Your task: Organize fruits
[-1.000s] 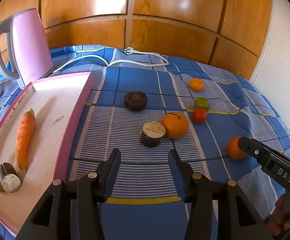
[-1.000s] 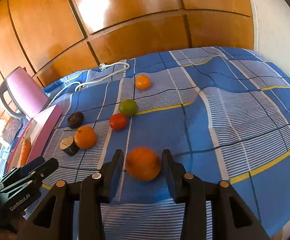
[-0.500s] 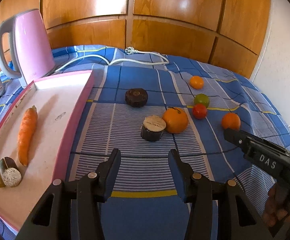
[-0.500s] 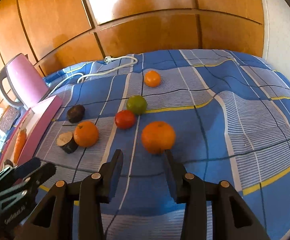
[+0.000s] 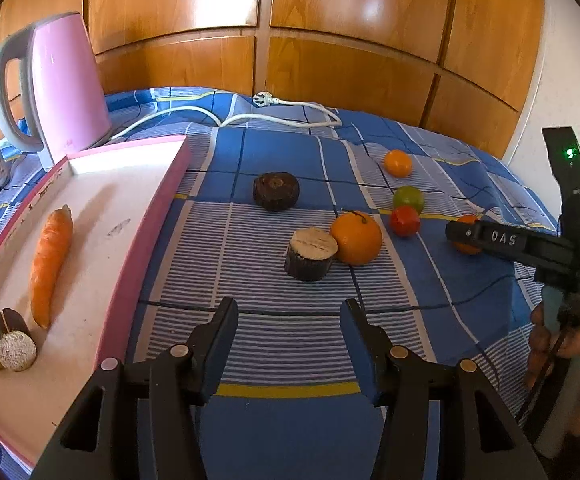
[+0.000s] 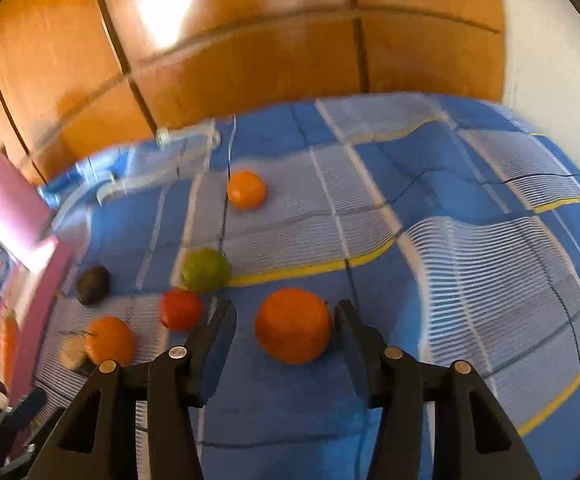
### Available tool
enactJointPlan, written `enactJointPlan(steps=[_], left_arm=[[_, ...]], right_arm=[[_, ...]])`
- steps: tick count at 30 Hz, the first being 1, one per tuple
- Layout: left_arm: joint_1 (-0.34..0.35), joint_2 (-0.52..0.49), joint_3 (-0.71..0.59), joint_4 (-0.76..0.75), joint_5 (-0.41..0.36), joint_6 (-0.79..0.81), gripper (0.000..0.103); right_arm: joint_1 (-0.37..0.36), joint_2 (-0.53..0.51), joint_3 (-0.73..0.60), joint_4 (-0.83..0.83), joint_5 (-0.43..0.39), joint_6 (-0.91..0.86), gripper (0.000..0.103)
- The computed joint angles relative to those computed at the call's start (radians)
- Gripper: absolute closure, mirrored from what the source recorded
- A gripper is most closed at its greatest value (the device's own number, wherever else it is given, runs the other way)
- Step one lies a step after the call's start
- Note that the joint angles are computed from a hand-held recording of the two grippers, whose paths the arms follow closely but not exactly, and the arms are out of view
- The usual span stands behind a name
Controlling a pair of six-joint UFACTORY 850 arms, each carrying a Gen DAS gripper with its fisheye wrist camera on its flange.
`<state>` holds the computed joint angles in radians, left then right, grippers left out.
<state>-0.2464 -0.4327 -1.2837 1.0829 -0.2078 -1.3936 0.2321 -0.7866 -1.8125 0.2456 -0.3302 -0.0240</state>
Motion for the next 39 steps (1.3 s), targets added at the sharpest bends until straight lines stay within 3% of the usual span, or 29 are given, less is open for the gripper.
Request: enactJointPlan(steps=[6,11,14,18,21,24,25,31,34,36,39], left_arm=[[-0.002,0.002,0.015,0.062,-0.010,-0.083,0.049],[-0.008,0.018,0.049,0.137,-0.003,-0.175,0.049],[-0.010,0.038,0.080,0.263,0.003,-0.314,0.049],[-0.014,0.067,0.124,0.383,0.005,-0.461,0.049],[-0.023,0.084,0.151,0.470,-0.016,-0.561,0.049],[-0.028,0.109,0.187,0.592,-0.026,-0.714,0.049],[-0.029,0.115,0.195,0.615,-0.030,-0.745,0.049],[-0.021,0.131,0.214,0.653,-0.027,-0.817,0.049],[-0.013,0.138,0.222,0.624,-0.030,-0.794,0.048],[-0.010,0.141,0.227,0.662,-0.022,-0.838,0.048],[-0.009,0.137,0.222,0.664,-0.019,-0.846,0.048]], right_arm=[[0.004,0.038,0.075,0.079,0.059,-0.094,0.065],[0.011,0.061,0.093,0.300,0.051,-0.320,0.065],[0.017,0.068,0.089,0.493,0.009,-0.514,0.065],[0.037,0.071,0.074,0.598,-0.049,-0.646,0.065],[0.048,0.061,0.043,0.663,-0.134,-0.707,0.065],[0.056,0.046,-0.008,0.727,-0.277,-0.781,0.065],[0.060,0.024,-0.053,0.744,-0.369,-0.790,0.065],[0.110,-0.116,-0.330,0.798,-0.738,-0.763,0.063],[0.136,-0.108,-0.344,0.789,-0.706,-0.795,0.059],[0.121,-0.083,-0.295,0.838,-0.689,-0.820,0.050],[0.083,-0.041,-0.208,0.873,-0.608,-0.816,0.049]])
